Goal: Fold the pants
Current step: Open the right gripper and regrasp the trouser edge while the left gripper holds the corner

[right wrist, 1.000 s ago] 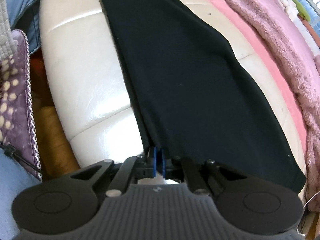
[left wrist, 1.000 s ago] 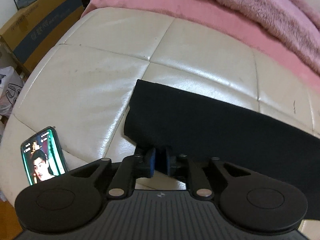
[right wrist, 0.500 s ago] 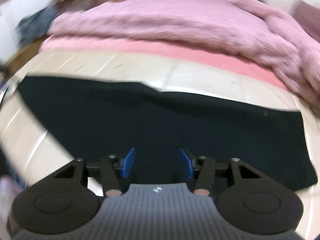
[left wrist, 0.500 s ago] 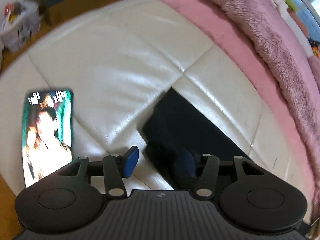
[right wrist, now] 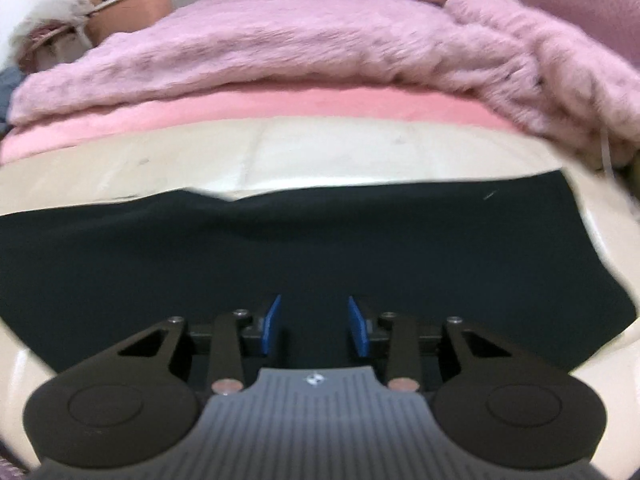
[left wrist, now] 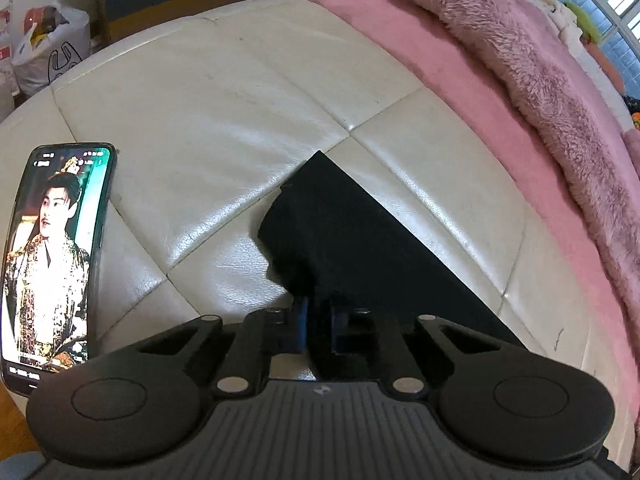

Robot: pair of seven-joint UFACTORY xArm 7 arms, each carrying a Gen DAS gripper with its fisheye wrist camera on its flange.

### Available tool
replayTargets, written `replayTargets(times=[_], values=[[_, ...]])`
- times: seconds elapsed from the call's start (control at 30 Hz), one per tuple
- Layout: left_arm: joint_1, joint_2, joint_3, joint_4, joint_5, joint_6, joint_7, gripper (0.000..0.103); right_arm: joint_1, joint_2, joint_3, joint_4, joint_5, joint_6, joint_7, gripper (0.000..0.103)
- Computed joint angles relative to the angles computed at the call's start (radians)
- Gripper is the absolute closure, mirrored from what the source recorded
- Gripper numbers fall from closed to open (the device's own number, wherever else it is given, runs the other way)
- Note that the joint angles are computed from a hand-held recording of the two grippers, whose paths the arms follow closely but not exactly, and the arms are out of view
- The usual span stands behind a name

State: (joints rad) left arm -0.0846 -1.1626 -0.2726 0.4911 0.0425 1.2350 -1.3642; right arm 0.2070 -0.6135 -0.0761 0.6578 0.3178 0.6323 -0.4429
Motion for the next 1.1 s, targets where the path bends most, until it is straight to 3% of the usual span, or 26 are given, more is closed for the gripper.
replayTargets(times=[0.17,0.23,0.3,0.37,0.57,0.63,0.73,0.8,0.93,1.03,1.1], values=[[0.004,0.042,-0.008,0.025,0.013,0.014,0.007,0.094,-0.068,0.174,-0.048,0.119,0.001,-0.092,0.004,0.070],[0.005,0.067,-0.009,0.039,0.020,0.022,0.013,0.094,-0.078,0.260,-0.093,0.198,0.039,-0.119,-0.048,0.069],[0.008,0.092,-0.013,0.054,0.029,0.028,0.015,0.094,-0.099,0.345,-0.115,0.275,0.078,-0.147,-0.106,0.053],[0.010,0.117,-0.018,0.064,0.045,0.026,0.022,0.095,-0.117,0.441,-0.141,0.374,0.135,-0.130,-0.177,0.040],[0.029,0.224,-0.015,0.115,0.092,0.025,0.029,0.095,-0.211,0.657,-0.109,0.573,0.177,-0.031,-0.243,0.039],[0.032,0.244,-0.005,0.123,0.102,0.022,0.029,0.095,-0.231,0.683,-0.085,0.579,0.146,-0.032,-0.227,0.040],[0.033,0.256,0.000,0.125,0.112,0.016,0.023,0.095,-0.244,0.669,-0.053,0.502,-0.004,-0.130,-0.158,0.037],[0.033,0.256,-0.001,0.122,0.116,0.010,0.013,0.095,-0.270,0.664,-0.035,0.479,0.009,-0.158,-0.095,0.037],[0.031,0.240,-0.006,0.110,0.123,0.004,-0.010,0.095,-0.303,0.645,-0.001,0.415,-0.073,-0.250,0.035,0.037],[0.029,0.215,-0.007,0.099,0.130,-0.021,-0.025,0.096,-0.308,0.632,0.012,0.401,-0.159,-0.254,0.138,0.038],[0.033,0.189,-0.024,0.099,0.148,-0.055,-0.039,0.097,-0.309,0.615,0.019,0.404,-0.179,-0.240,0.154,0.046]])
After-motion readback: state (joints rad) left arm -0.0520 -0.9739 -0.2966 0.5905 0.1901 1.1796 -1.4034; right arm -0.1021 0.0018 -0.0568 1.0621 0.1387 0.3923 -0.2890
